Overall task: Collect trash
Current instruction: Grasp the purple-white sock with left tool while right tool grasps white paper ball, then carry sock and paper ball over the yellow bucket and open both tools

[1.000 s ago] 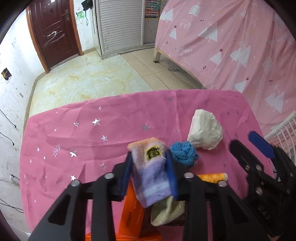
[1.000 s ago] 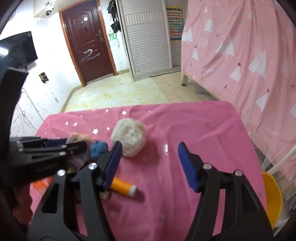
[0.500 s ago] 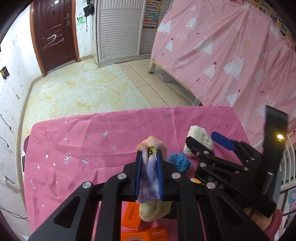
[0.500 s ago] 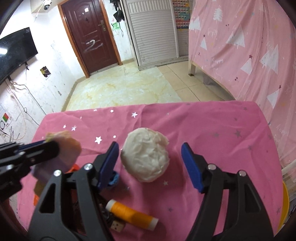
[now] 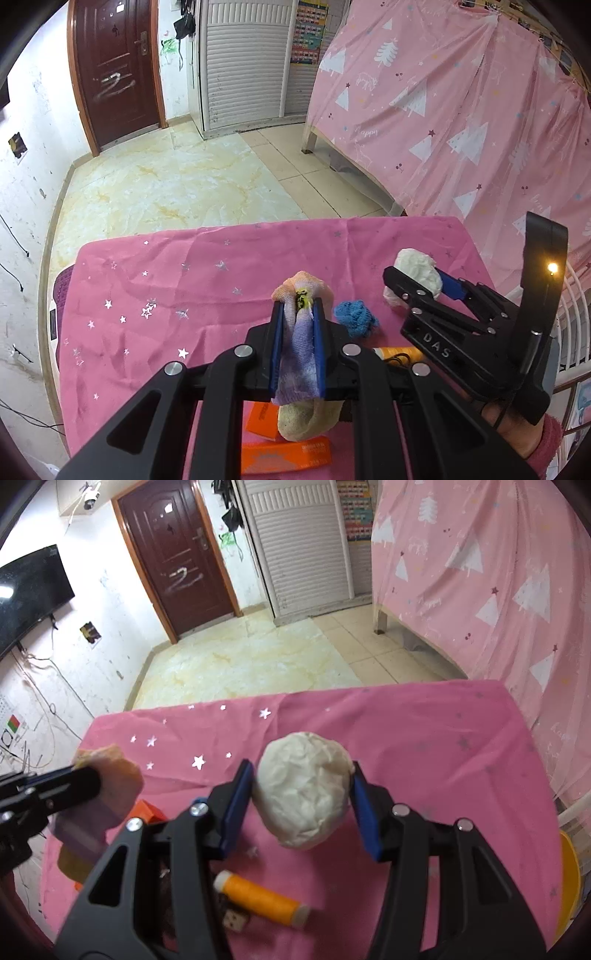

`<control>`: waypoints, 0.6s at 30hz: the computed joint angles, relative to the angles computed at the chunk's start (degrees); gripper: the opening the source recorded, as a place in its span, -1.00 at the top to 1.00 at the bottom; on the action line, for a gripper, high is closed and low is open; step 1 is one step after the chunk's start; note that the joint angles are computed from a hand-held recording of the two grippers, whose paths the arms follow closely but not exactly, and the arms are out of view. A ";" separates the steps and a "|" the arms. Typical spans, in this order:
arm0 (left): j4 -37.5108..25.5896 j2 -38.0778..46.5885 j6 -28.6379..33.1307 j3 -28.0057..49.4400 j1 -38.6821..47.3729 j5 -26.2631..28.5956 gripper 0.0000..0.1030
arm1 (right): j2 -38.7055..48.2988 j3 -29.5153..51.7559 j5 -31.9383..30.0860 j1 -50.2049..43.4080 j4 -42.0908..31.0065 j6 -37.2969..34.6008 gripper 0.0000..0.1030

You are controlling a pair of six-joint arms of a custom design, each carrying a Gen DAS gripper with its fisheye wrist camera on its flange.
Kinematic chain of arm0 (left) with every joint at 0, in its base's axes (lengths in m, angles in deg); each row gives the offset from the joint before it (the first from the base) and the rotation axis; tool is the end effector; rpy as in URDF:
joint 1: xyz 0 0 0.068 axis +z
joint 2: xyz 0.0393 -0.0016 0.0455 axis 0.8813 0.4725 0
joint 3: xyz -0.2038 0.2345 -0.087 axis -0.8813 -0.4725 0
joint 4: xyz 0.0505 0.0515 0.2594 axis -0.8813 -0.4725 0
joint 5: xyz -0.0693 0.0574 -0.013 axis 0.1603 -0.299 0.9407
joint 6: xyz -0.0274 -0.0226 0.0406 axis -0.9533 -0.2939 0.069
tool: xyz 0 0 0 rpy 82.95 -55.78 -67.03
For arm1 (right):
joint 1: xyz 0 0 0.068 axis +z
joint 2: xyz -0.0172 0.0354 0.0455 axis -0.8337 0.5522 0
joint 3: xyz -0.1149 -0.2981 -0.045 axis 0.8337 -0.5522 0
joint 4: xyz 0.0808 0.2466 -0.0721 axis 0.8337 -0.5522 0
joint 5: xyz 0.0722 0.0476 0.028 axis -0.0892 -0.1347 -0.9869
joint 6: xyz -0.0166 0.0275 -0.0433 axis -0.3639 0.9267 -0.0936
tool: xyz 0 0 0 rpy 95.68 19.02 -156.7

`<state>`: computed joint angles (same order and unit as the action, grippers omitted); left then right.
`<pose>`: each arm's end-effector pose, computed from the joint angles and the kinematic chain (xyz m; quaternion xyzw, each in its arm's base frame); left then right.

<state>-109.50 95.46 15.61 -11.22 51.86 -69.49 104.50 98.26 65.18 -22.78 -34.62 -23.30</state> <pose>0.2727 -0.0534 0.2790 0.1135 0.9470 -0.0955 0.2849 0.3075 0.1972 0.2443 0.0827 0.9330 0.1341 0.3235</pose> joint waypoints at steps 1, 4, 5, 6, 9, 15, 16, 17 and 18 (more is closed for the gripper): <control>-0.29 -0.61 -0.16 -0.03 -0.32 -0.25 0.83 | -0.82 -0.64 0.12 0.08 0.07 0.21 0.04; -1.47 -3.14 -1.11 -0.28 -2.18 -1.47 0.83 | -4.20 -3.09 1.33 0.54 -0.09 1.19 0.04; -1.77 -3.68 -1.35 -0.25 -2.77 -1.84 0.83 | -5.09 -3.65 1.50 0.54 -0.23 1.42 0.04; -2.24 -4.73 -1.88 -0.42 -3.82 -2.38 0.83 | -6.53 -4.62 2.14 0.73 -0.51 1.89 0.04; -3.30 -6.75 -2.97 -0.56 -6.29 -3.68 0.83 | -10.22 -7.40 2.33 -0.07 -0.76 1.85 0.04; -4.72 -9.63 -6.56 -0.71 -13.21 -7.36 0.83 | -17.71 -12.61 4.20 -0.61 -2.38 2.88 0.04; -4.78 -9.75 -7.06 -0.71 -14.18 -7.80 0.83 | -18.99 -13.47 4.38 -0.79 -2.78 3.09 0.04; -4.92 -9.91 -7.69 -0.66 -15.38 -8.40 0.83 | -20.28 -14.34 4.70 -0.99 -3.21 3.30 0.04; -4.96 -9.90 -8.49 -0.58 -16.96 -9.18 0.83 | -21.26 -15.06 4.79 -1.31 -3.43 3.34 0.04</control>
